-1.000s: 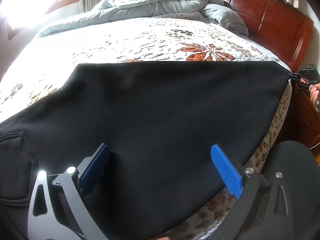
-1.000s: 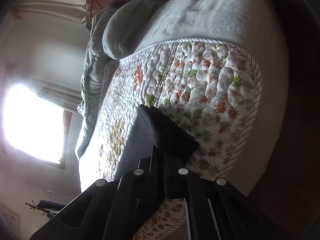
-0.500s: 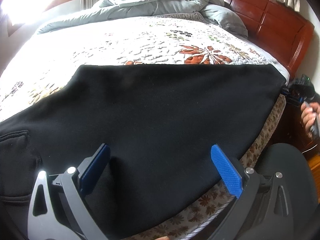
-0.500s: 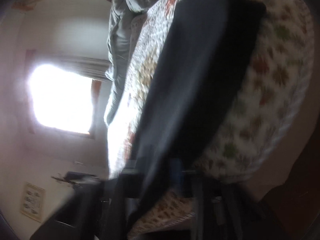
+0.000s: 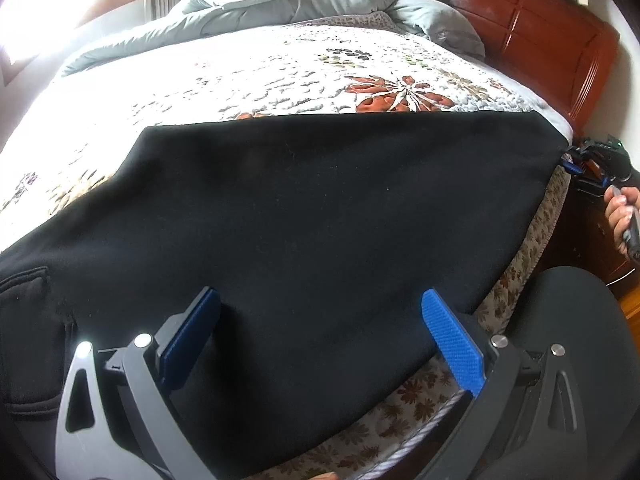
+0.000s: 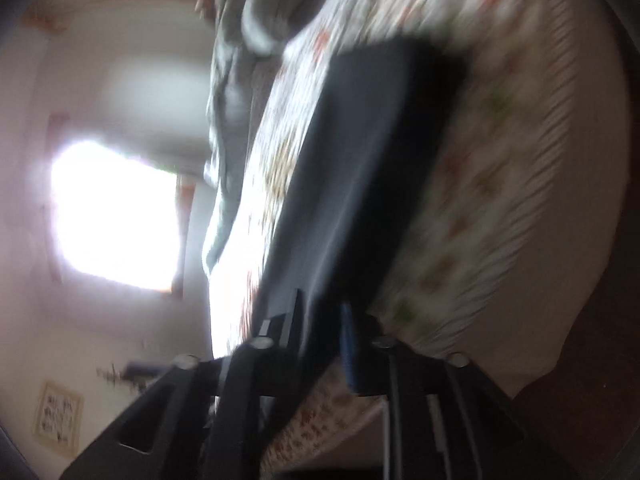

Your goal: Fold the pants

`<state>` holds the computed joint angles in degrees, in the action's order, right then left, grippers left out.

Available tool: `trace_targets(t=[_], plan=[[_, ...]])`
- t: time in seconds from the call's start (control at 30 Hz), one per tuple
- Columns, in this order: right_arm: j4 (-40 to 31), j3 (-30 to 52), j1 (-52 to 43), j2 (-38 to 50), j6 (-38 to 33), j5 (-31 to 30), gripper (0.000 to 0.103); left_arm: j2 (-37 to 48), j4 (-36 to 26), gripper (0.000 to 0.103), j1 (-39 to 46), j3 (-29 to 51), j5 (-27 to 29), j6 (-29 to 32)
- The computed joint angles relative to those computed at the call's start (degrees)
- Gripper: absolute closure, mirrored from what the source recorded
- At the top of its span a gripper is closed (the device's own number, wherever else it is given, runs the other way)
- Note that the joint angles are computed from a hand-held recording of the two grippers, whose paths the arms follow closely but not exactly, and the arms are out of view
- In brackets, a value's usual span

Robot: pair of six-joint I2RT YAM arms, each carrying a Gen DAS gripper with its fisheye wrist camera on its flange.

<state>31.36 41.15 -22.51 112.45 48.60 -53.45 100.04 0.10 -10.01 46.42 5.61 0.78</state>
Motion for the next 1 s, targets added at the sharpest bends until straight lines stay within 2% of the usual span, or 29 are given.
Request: trace_targets(t=[0.03,0.1,0.33,0.4,0.47,0.53,0.63,1.0], plan=[[0.07,0.34,-1.18,0.35,0.48,0.53,0.058,0.16,0.14,0.003,0.06,0.04,0.05,-0.19],[1.15,1.26,-3.19,1.31,2.55,1.71,0.052,0.47,0.48,0.003,-0.08,0.07,-0.23,-0.43],[12.32,5.82,-5.5,9.34,11.28,0.02,0.049,0.19,0.29,0.003,-0.23,-0.1,-0.49,-0.7],[12.86,7.97,-5.49,11.06,11.96,-0.73,0.049,0.22,0.32,0.003,-0.26,-0.1,-0.54,-0.75],[11.31,9.15,-5.49,11.68,10.31,-1.48,0.055,0.21,0.37,0.003,-0.27,-0.14,-0.57,-0.75],[8.21,10.71,-5.23,12.41,8.02,-1.76,0.075,0.27,0.62,0.003,-0.04,-0.23,-0.26,-0.74],[5.54,12.49,-4.35,12.49,6.53,-0.92,0.091,0.27,0.77,0.003,0.16,-0.35,0.03,-0.73],[-14.49,14.21,2.24,-6.12,-5.58,11.31,0.093,-2.66,-1.28,0.003,0.94,-0.89,1.25,-1.27]])
